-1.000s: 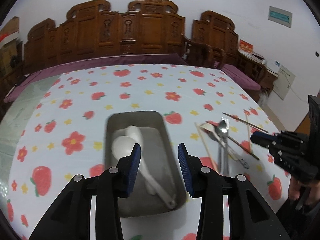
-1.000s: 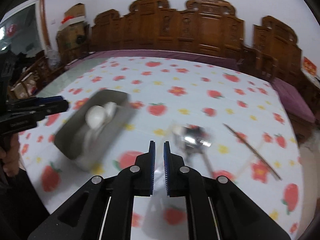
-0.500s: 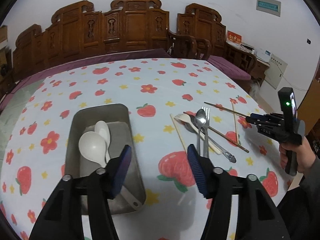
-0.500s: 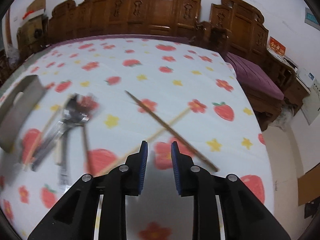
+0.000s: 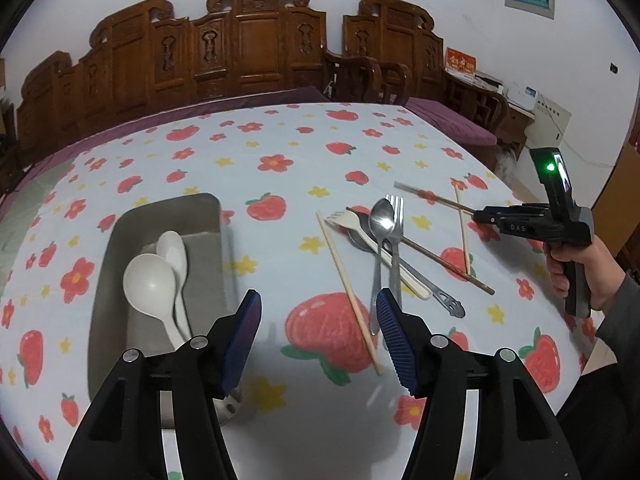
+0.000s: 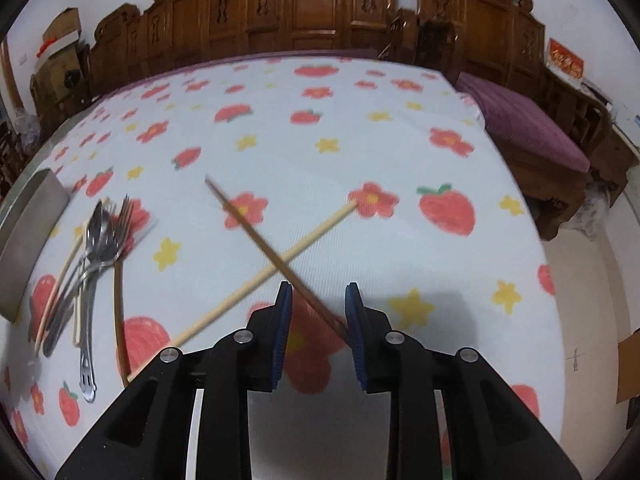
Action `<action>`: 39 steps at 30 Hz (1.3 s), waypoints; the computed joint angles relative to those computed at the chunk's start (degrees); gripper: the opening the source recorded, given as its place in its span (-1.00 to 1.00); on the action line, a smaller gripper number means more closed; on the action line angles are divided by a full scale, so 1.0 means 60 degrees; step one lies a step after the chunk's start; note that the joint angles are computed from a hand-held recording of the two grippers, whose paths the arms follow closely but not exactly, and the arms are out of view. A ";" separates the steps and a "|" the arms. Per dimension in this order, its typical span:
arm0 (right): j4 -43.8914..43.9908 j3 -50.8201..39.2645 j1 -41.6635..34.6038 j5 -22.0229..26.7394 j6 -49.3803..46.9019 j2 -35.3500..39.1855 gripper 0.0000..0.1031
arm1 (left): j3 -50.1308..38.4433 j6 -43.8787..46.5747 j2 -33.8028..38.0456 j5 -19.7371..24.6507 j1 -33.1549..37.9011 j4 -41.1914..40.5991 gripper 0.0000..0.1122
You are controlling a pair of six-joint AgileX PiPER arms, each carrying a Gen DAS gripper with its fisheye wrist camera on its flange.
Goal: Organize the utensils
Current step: 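Grasp a wooden chopstick with the right tool, then grasp the other wooden chopstick with the left tool while the right tool holds its chopstick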
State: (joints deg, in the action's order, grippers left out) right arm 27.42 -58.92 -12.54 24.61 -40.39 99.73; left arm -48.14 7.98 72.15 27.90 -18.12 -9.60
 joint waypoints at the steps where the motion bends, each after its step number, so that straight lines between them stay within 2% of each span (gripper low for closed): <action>1: -0.0042 -0.0008 0.0014 0.0114 0.0022 -0.0029 -0.42 | 0.0012 -0.0079 0.0017 -0.0026 -0.0086 0.0070 0.02; 5: -0.0344 0.0212 0.0184 -0.0035 0.0070 -0.0167 -0.49 | 0.0037 -0.0395 0.0094 -0.0091 -0.0357 0.0361 0.02; 6: -0.0279 0.0269 0.0202 0.0012 -0.0051 -0.0228 -0.63 | 0.0051 -0.0416 0.0111 -0.0103 -0.0387 0.0381 0.02; 9: -0.0572 0.0426 0.0371 -0.0016 0.0078 -0.0379 -0.88 | 0.0087 -0.0459 0.0223 -0.0158 -0.0472 0.0450 0.02; 14: -0.0450 0.0782 0.0643 -0.0013 -0.0144 -0.0773 -0.89 | 0.0185 -0.0412 0.0362 -0.0223 -0.0632 0.0419 0.02; 19: -0.0240 0.1248 0.1029 -0.0044 0.0235 -0.1696 -0.89 | 0.0335 -0.0326 0.0416 -0.0277 -0.0885 0.0356 -0.03; 25: -0.1141 0.1517 0.1900 -0.0197 0.2078 -0.2688 -0.89 | 0.0454 -0.0773 0.0711 -0.0395 -0.1292 0.0866 -0.29; 30: -0.2148 0.1722 0.2519 -0.0263 0.3839 -0.3212 -0.89 | 0.0531 -0.1071 0.1055 -0.0464 -0.1490 0.1225 -0.43; 39: -0.2452 0.1899 0.3234 -0.0396 0.4581 -0.3561 -0.88 | 0.0500 -0.1509 0.1569 -0.0466 -0.1442 0.1664 -0.52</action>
State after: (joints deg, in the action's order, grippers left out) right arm 12.71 -47.53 6.87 22.24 -12.90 78.36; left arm -45.14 -1.07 81.56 25.10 -26.77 0.38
